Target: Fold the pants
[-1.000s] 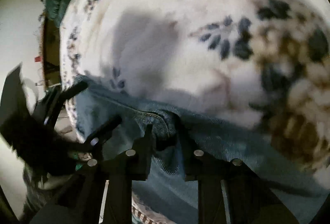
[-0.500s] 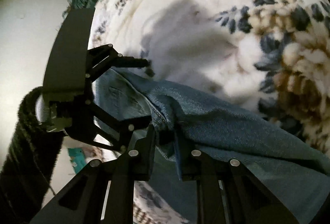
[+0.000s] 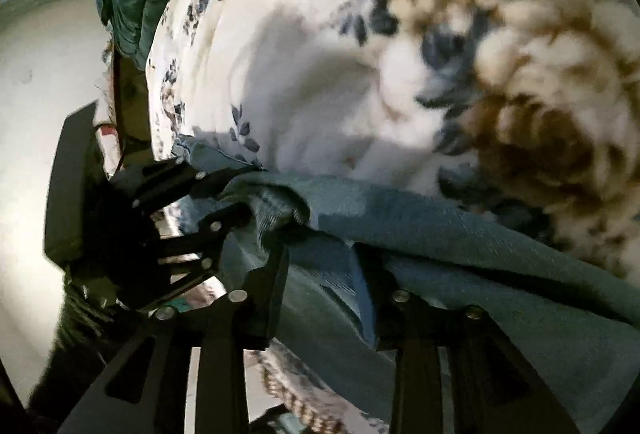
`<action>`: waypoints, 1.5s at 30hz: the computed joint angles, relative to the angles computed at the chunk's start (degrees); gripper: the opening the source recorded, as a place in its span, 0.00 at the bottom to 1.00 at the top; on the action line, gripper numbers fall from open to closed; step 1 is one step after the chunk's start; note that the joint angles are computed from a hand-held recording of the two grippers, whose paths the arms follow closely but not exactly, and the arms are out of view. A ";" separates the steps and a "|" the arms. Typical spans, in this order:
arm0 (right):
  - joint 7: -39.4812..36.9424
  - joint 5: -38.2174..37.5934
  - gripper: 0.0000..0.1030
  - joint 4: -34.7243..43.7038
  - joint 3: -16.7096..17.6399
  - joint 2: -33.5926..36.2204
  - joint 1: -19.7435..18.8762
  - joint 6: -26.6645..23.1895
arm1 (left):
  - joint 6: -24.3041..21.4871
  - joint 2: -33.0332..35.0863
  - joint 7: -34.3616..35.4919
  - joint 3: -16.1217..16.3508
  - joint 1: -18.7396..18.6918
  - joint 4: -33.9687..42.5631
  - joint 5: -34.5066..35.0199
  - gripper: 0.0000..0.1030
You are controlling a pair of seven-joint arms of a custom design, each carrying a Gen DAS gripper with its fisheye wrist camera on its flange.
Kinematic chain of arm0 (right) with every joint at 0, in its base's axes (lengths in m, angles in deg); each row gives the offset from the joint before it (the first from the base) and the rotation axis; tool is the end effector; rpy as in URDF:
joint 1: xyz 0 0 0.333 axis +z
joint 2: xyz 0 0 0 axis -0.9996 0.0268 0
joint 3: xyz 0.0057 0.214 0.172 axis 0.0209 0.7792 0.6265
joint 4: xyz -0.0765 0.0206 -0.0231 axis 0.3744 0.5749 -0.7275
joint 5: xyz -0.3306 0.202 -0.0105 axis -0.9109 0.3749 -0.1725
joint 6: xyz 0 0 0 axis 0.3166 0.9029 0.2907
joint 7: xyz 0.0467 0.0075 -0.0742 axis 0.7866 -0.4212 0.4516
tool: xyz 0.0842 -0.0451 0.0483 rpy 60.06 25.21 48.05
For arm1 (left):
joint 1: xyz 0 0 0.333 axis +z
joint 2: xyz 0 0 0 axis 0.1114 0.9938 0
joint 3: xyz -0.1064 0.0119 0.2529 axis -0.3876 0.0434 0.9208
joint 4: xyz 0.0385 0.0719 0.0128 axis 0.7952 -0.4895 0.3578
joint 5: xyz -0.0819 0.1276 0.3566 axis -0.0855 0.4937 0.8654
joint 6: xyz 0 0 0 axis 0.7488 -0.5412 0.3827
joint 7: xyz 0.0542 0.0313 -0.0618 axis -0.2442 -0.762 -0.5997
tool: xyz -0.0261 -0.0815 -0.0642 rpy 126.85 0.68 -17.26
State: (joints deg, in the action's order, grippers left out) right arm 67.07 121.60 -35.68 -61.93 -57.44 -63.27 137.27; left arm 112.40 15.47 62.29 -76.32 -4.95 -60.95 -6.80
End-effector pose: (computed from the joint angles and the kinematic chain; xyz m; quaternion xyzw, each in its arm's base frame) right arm 0.4410 0.3295 0.4925 -0.5624 0.7047 0.3784 0.2097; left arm 0.4577 -0.2067 0.6217 0.2998 -0.9501 0.0555 0.0658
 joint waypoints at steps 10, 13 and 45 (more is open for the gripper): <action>-9.03 16.08 0.84 -1.82 0.48 2.95 1.25 9.44 | 1.37 -1.89 -8.39 1.87 3.36 1.62 0.31 0.24; -5.45 5.59 0.84 1.28 1.33 3.79 1.26 9.63 | 6.07 -9.25 -14.76 2.40 4.11 -4.14 1.61 0.37; 5.26 -3.16 0.15 -1.34 -0.67 -1.44 -1.83 12.62 | 19.43 -43.57 -72.07 13.12 6.12 -45.96 -12.69 0.38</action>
State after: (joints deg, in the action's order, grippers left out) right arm 72.33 118.43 -37.01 -62.60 -58.88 -65.10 149.89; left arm 131.83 -28.10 -9.79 -63.20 1.18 -106.91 -19.48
